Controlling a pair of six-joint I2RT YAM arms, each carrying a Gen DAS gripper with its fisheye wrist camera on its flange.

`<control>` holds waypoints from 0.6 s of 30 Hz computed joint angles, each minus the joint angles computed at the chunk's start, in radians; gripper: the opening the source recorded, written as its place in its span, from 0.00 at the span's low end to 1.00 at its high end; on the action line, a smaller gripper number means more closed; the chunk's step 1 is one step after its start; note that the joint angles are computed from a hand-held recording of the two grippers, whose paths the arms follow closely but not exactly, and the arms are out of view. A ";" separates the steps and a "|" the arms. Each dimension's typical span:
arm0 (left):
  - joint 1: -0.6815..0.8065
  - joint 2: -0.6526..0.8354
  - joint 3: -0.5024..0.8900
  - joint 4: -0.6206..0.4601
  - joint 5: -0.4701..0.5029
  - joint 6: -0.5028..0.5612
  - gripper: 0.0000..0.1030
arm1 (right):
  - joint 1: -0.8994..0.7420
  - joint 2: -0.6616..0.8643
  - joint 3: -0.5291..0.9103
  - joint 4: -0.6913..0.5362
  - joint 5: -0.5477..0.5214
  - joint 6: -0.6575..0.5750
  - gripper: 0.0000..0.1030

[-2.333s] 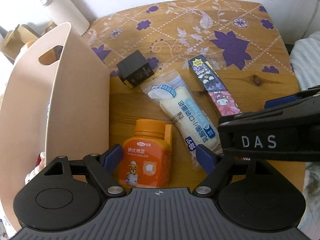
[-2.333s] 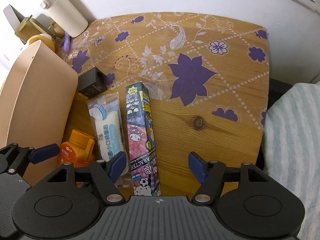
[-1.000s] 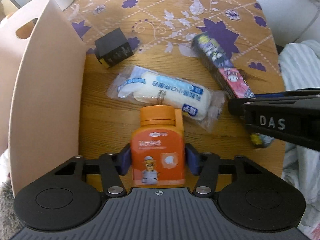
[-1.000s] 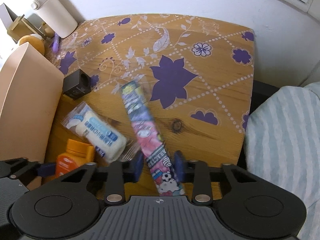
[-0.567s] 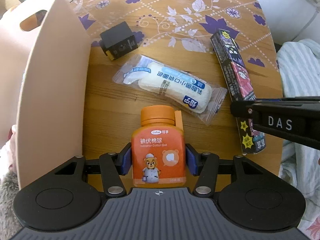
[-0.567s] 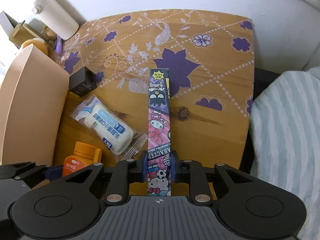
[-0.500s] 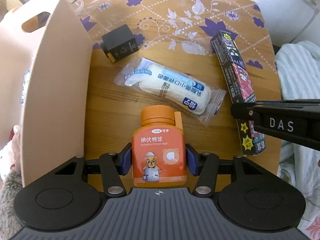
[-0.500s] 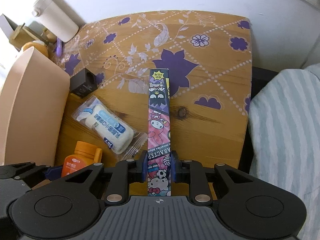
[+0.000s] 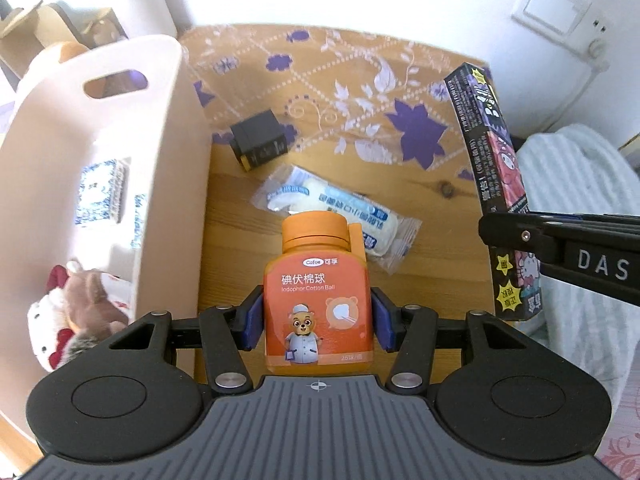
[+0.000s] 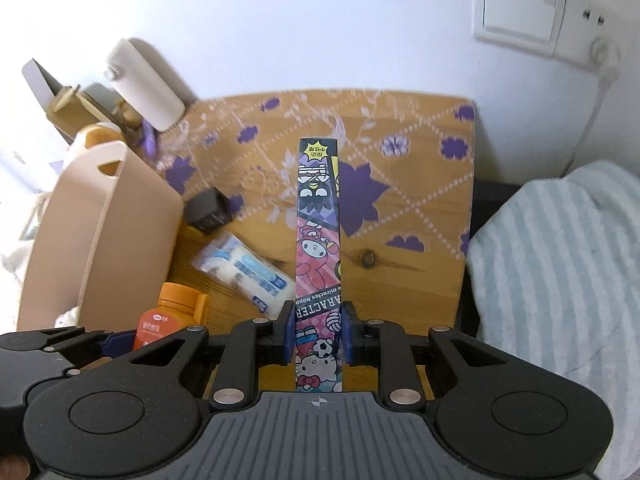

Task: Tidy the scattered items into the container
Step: 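Grasp the orange bottle with the left gripper while the right grasps the character box, then lift the bottle and the character box and carry them over the basket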

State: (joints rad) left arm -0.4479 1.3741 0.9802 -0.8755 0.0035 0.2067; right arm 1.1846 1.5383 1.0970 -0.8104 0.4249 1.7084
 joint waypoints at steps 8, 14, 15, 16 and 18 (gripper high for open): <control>0.092 -0.078 0.090 -0.106 0.092 0.081 0.53 | 0.076 0.060 0.233 -0.218 0.093 0.056 0.20; 0.196 -0.086 0.180 -0.171 0.167 0.157 0.53 | 0.100 0.143 0.432 -0.345 0.144 0.054 0.20; 0.218 -0.082 0.195 -0.180 0.179 0.169 0.53 | 0.101 0.160 0.469 -0.362 0.152 0.046 0.20; 0.240 -0.077 0.212 -0.188 0.192 0.185 0.53 | 0.101 0.178 0.506 -0.379 0.160 0.037 0.20; 0.287 -0.061 0.243 -0.201 0.213 0.215 0.53 | 0.096 0.214 0.577 -0.406 0.170 0.013 0.20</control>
State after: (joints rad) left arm -0.1612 1.3136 1.2237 -1.0769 0.2169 0.4219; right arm 1.2807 1.7527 1.6742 -1.2161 0.5946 1.7212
